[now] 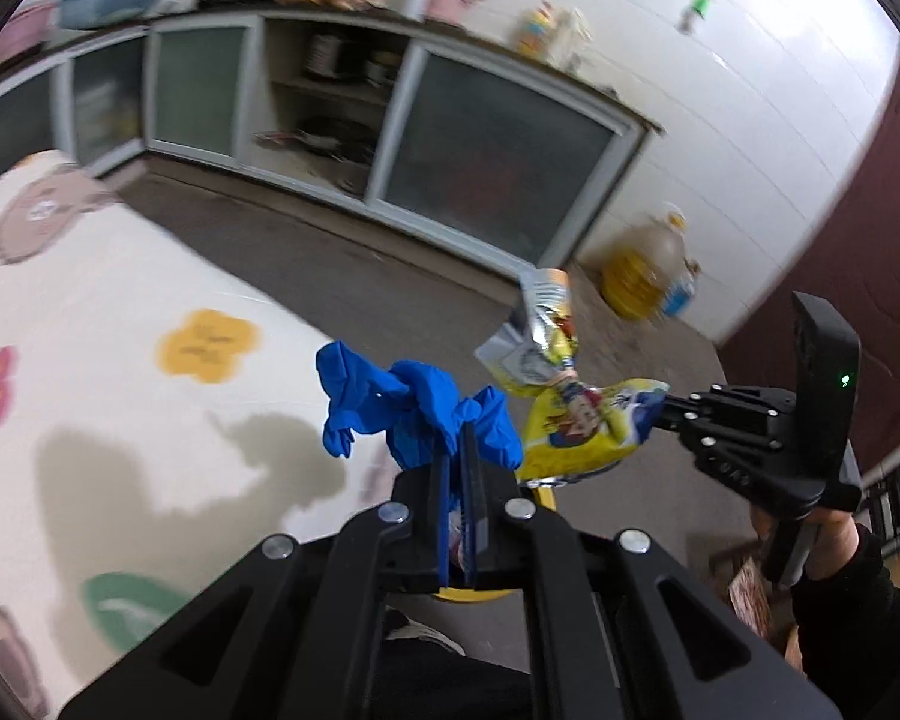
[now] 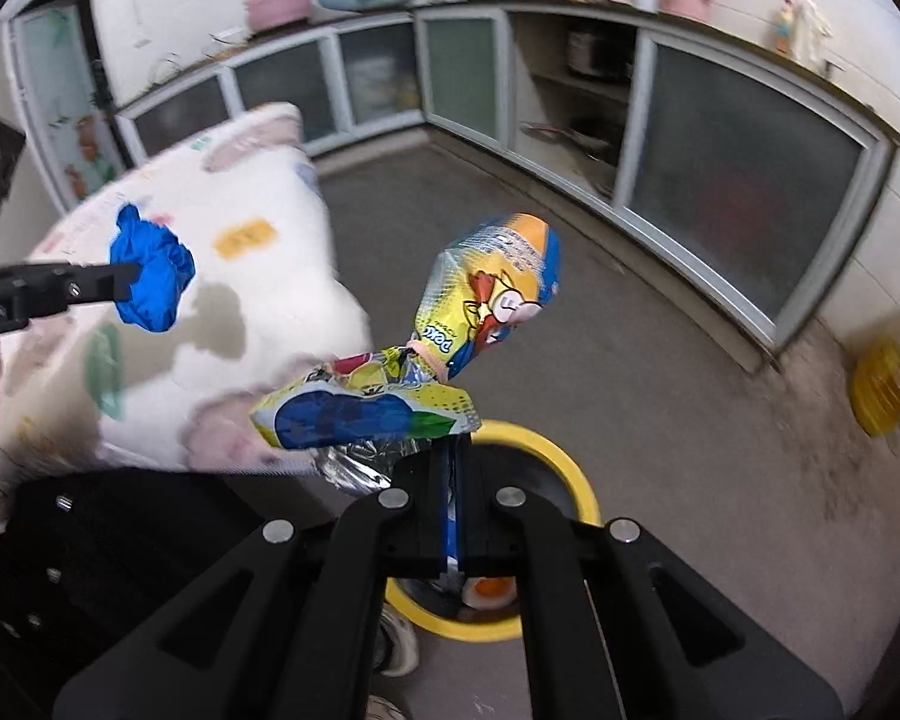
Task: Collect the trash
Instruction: 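Carry the snack bag and blue glove to the yellow bin and release both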
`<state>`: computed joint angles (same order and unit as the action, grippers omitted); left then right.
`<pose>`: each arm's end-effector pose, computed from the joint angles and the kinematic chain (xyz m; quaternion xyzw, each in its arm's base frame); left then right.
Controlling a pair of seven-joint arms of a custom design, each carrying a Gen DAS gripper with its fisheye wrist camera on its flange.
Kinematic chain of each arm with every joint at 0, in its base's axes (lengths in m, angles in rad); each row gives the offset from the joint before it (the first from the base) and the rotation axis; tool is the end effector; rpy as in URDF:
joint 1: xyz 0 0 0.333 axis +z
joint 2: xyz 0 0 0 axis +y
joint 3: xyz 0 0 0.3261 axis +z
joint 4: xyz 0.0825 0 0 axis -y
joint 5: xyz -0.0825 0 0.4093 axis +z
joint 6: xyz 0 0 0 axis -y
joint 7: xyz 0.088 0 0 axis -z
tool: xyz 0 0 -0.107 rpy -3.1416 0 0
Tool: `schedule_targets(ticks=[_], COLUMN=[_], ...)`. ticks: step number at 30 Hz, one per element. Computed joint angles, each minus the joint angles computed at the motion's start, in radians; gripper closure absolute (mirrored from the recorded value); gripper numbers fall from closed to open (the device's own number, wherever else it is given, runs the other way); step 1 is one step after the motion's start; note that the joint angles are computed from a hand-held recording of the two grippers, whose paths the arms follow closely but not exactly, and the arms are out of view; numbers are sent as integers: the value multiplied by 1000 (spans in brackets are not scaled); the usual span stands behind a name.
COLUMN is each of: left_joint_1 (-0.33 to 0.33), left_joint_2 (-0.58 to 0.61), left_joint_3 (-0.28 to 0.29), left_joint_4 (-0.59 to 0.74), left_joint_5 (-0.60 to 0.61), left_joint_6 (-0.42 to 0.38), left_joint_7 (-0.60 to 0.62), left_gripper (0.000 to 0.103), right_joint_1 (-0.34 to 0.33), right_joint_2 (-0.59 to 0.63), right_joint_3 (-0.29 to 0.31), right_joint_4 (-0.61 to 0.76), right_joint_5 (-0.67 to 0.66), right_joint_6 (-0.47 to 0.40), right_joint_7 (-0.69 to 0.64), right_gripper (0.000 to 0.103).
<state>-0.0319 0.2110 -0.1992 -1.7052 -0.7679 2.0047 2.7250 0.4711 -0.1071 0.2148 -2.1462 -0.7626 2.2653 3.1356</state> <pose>0.6393 -0.1835 0.4950 0.2289 -0.9012 0.3598 0.0778 0.4453 0.3447 0.4758 -0.5048 0.7948 -0.2692 0.2024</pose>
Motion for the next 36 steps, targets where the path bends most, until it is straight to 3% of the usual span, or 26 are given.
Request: schedule_targets(ticks=[12,18,22,23,25,26,27,29,30,31,34,36], left_joint_1=[-121,-148,-157,-159,-153,-153,-146,-137,-134,-130,-111,-88], left_joint_2=[33,78,91,96,99,95,87,83,81,79,63,53], left_joint_3=[-44,-54,-61,-63,-62,-63,-64,-63,-62,-61,-58,-56], left_joint_4=[-73,-50,-44,-38,-30,-35,-42,-41,-36,-35,-39,-39], left_joint_5=[161,213,235,234,230,228,212,201,195,187,143,93], left_joint_6=[97,124,134,130,116,124,128,117,105,100,82,47], left_joint_7=[-62,-113,-143,-156,-174,-179,-177,-175,-181,-183,-179,-158], left_gripper=[101,100,100,96,75,55,45,41,38,36,28,22], right_joint_1=[-14,-28,-34,-36,-36,-37,-37,-35,-31,-29,-19,-6], right_joint_2=[30,55,76,81,87,84,80,72,63,52,15,-9], right_joint_3=[-23,-40,-49,-53,-56,-57,-58,-55,-50,-44,-28,-4], right_joint_4=[-178,-232,-231,-230,-233,-239,-250,-265,-275,-283,-301,-292], right_joint_5=[105,107,116,135,163,171,192,211,205,190,196,182], right_joint_6=[151,242,251,250,234,231,231,229,221,213,171,86], right_joint_7=[113,179,182,171,174,177,178,191,220,250,303,363], right_gripper=[102,102,101,101,100,100,96,72,48,41,41,36])
